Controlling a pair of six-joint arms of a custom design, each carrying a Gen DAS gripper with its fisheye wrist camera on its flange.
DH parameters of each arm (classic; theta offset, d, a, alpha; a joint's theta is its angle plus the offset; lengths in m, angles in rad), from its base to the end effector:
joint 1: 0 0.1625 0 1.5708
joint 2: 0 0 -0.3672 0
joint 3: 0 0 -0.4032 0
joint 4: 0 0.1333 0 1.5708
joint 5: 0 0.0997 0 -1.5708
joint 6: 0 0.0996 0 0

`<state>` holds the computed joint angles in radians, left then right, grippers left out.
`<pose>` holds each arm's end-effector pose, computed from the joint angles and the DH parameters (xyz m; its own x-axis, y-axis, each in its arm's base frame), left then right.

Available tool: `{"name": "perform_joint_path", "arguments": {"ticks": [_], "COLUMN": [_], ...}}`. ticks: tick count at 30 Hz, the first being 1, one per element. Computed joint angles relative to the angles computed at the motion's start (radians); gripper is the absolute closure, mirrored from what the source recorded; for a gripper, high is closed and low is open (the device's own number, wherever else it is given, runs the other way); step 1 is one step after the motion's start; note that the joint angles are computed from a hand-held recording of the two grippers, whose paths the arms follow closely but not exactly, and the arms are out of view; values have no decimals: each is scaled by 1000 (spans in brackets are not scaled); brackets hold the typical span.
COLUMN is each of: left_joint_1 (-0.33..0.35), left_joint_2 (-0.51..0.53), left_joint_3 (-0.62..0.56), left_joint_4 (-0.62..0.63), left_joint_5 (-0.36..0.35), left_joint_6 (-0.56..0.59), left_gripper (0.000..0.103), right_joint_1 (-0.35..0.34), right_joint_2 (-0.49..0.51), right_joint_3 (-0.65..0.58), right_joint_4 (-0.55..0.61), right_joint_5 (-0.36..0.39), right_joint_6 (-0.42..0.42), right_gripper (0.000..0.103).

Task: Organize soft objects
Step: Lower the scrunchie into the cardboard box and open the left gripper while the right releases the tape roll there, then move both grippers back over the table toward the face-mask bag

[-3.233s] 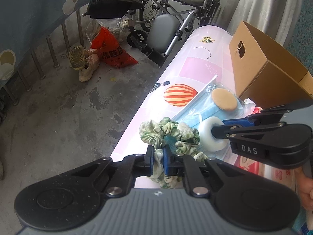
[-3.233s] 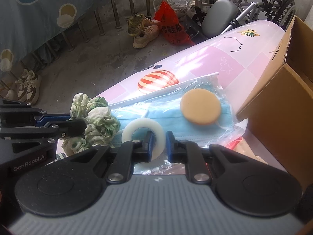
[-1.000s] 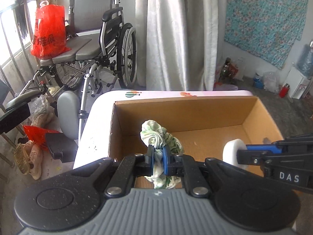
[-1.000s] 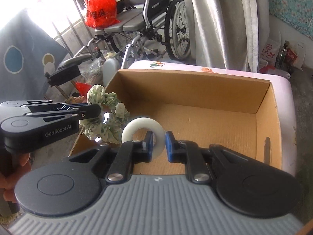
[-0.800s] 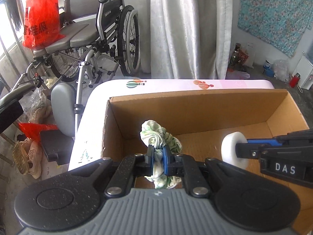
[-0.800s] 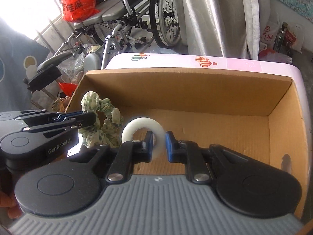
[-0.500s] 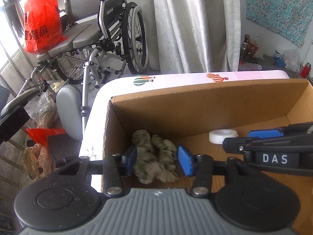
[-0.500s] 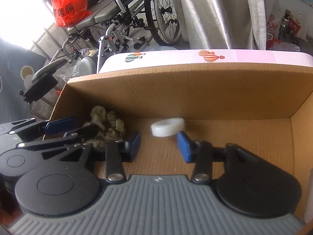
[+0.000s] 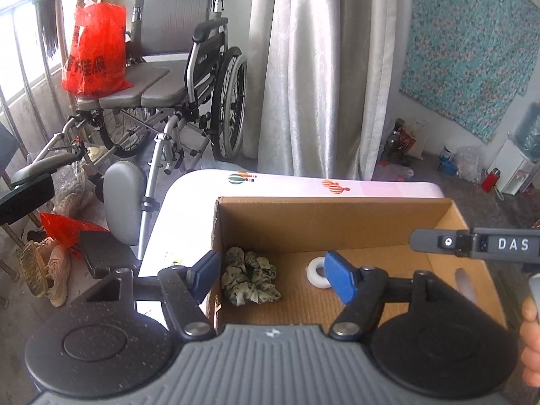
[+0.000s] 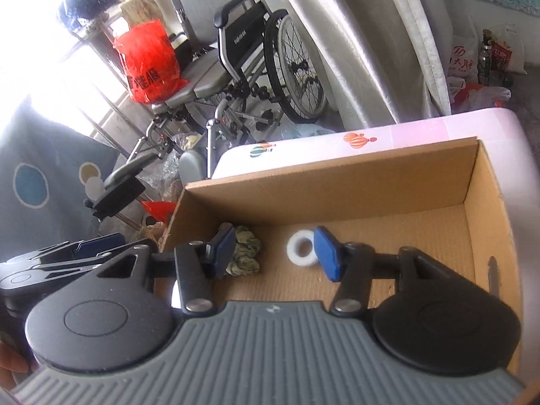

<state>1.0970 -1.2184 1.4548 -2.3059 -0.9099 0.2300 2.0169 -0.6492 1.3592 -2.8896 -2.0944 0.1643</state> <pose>-0.1208 -0.6617 0.3913 -0.7231 0.2745 -0.6339 0.5808 0.7383 -0.3428 0.3900 -0.6220 0.1079 -0.9503 0.0069 0.3111 -0.2012 0.7490 -0.6313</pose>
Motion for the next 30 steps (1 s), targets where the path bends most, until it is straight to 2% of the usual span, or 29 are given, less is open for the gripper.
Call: {"name": "perform_joint_path", "arguments": {"ticks": [3,6,14,18,22,24,27,30], "left_joint_1": [-48,-95,-194,-218,-211,-192,-157,-106], "left_joint_2": [-140,-285,-653,-842,-1012,-1079,-1123,-1121], "left_joint_3": [77,150,283,395,518,580,657,711], "left_joint_4": [34,70,301,358,385,378,375,317], "left_joint_5": [-1,19,63,95,121,120,149,158], "left_joint_6": [-14,-30,-163,-212,-251,-255,-251,-202], "left_gripper": [18,13,12,12,12,12,14,16], "right_joint_1": [53,115,308,384,438,451,459,443], "right_joint_2": [-89,-161,-333,-373,-340,-287,-194,-97], "right_joint_3": [92,162,329,393,409,389,327,241], "right_joint_4": [-45,-88,-68,-37,21,53,115,195], "right_joint_5": [-13,-25,-66,-40,1,29,51,76], "right_joint_6": [0,-20,-10,44,123,154,172,197], "right_gripper": [52,52,52,52,52,52,52,52]}}
